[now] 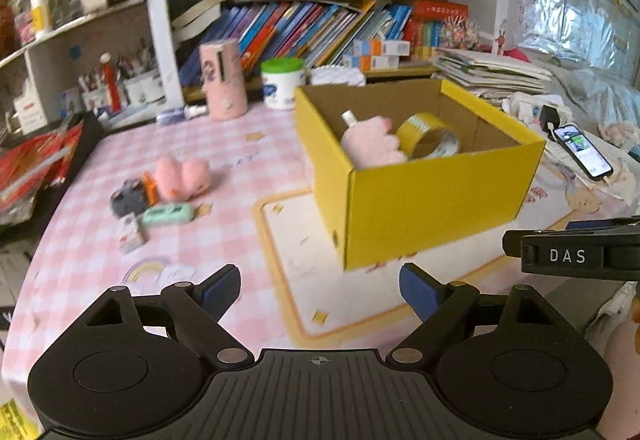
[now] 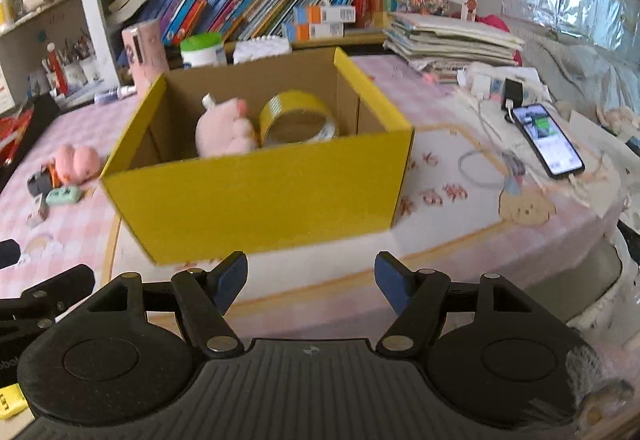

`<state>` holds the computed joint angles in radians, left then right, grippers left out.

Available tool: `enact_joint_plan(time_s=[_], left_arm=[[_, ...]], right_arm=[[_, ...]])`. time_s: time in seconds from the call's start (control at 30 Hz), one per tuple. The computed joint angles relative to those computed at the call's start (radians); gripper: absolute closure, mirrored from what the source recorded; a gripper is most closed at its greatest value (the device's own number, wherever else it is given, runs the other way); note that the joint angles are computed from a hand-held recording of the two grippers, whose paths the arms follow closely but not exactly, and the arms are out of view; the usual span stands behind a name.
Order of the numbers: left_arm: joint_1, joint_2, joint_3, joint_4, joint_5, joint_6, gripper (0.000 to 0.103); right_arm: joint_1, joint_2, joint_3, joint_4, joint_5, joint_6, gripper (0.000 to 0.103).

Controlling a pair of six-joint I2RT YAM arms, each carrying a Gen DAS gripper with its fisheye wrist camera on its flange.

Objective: Organize objects
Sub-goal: 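Withdraw both open tools from the box back toward the remaining toys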

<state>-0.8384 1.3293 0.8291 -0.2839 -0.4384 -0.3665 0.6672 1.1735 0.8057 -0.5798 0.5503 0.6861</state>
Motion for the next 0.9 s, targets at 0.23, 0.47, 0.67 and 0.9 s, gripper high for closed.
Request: enact_joint_plan(time_s=[0.23, 0.47, 0.67, 0.9], left_arm=[[-0.004, -0.143, -0.097, -0.085, -0.005, -0.025, 0.014], [0.016, -0.283, -0.176, -0.176, 0.0, -0.041, 0.013], [0.047, -0.402, -0.233, -0.252, 0.007, -0.039, 0.013], [0.1, -0.525, -0.279, -0.333, 0.028, -0.033, 0.013]], right_arm=[[0.176, 0.044, 0.024, -0.094, 0.056, 0.163, 0.03], [0.326, 0.138, 0.078, -0.143, 0.07, 0.279, 0.027], [0.408, 0.215, 0.128, -0.155, 0.065, 0.333, 0.026], [0.474, 0.296, 0.187, -0.164, 0.067, 0.378, 0.025]])
